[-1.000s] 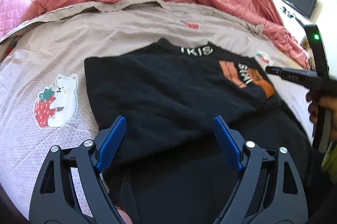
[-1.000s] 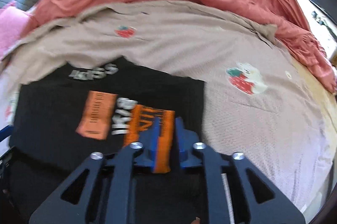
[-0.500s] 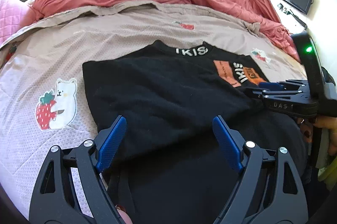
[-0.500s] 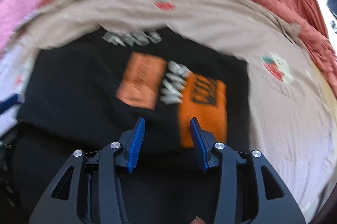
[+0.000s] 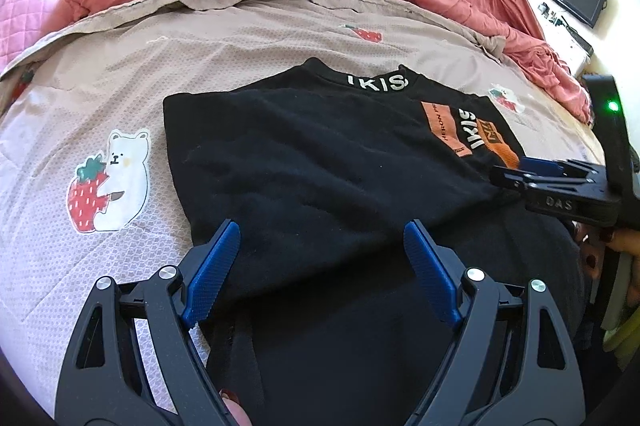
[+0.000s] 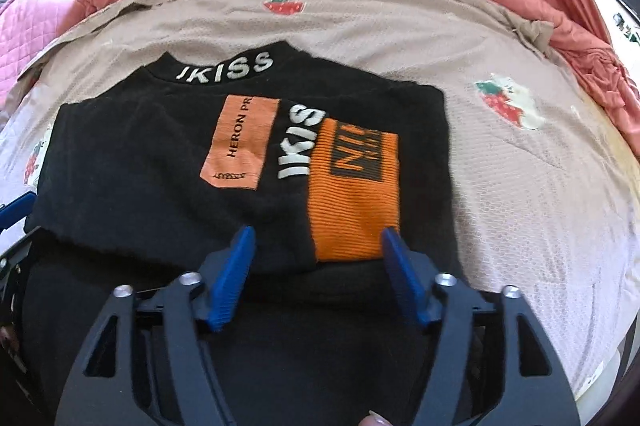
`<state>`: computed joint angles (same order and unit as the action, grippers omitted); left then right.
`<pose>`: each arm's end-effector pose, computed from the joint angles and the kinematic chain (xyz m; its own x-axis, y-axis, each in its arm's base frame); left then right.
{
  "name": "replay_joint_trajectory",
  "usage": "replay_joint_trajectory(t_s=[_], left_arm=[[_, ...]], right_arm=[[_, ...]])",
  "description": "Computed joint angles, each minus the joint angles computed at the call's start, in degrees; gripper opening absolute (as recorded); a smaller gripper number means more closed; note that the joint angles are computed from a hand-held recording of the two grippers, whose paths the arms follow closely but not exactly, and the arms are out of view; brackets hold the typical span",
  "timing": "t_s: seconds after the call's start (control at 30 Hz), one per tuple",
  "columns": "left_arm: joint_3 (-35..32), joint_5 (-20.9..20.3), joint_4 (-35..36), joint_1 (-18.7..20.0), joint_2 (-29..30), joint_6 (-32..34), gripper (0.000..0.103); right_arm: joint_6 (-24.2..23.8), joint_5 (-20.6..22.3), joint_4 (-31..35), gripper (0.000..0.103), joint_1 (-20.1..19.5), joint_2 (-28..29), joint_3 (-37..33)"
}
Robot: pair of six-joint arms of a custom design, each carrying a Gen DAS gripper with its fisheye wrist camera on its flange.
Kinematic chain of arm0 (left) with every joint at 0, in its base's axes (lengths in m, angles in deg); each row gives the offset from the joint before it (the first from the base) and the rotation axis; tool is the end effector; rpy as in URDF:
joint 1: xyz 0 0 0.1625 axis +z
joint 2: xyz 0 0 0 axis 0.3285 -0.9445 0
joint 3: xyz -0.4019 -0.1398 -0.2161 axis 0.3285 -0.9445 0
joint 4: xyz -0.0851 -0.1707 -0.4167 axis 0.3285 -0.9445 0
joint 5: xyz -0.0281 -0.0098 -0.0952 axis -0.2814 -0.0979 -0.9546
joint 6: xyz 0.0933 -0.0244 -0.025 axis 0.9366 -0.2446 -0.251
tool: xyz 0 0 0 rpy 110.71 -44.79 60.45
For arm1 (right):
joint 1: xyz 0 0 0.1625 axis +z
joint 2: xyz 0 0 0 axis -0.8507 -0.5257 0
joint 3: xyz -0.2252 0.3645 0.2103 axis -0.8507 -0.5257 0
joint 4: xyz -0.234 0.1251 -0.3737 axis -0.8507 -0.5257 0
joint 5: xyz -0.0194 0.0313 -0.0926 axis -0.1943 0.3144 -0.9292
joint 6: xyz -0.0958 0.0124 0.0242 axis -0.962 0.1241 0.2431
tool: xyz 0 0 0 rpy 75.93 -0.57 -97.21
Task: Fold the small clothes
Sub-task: 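Move both open grippers along the black shirt toward its hem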
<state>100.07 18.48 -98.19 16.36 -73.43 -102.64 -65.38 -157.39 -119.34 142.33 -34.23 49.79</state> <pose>-0.1721 -0.3820 0.0106 -0.8325 -0.0621 -0.5506 0.3056 0.7774 -0.5498 0.0380 -0.4964 0.1409 -0.6406 -0.3705 0.6725 -0.5879 0.8001 -0.1192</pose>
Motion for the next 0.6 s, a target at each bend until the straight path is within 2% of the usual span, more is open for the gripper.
replay_joint_trajectory(t_s=[0.07, 0.23, 0.43, 0.6], left_arm=[[0.14, 0.08, 0.34, -0.11, -0.30, -0.45, 0.077], [0.46, 1.35, 2.72, -1.09, -1.47, -2.40, 0.077], [1.06, 2.95, 6.50, -2.62, -3.83, -5.24, 0.082], [1.73, 4.85, 10.45, -4.25, -5.91, -7.90, 0.086]], right_arm=[[0.00, 1.46, -0.16, 0.068, -0.62, -0.98, 0.69], [-2.28, 3.07, -3.58, 0.080, -1.64, -2.92, 3.02], [-2.80, 6.01, -2.79, 0.088, -2.82, -6.37, 5.10], [-3.69, 7.37, -1.03, 0.091, -3.47, -9.12, 6.20]])
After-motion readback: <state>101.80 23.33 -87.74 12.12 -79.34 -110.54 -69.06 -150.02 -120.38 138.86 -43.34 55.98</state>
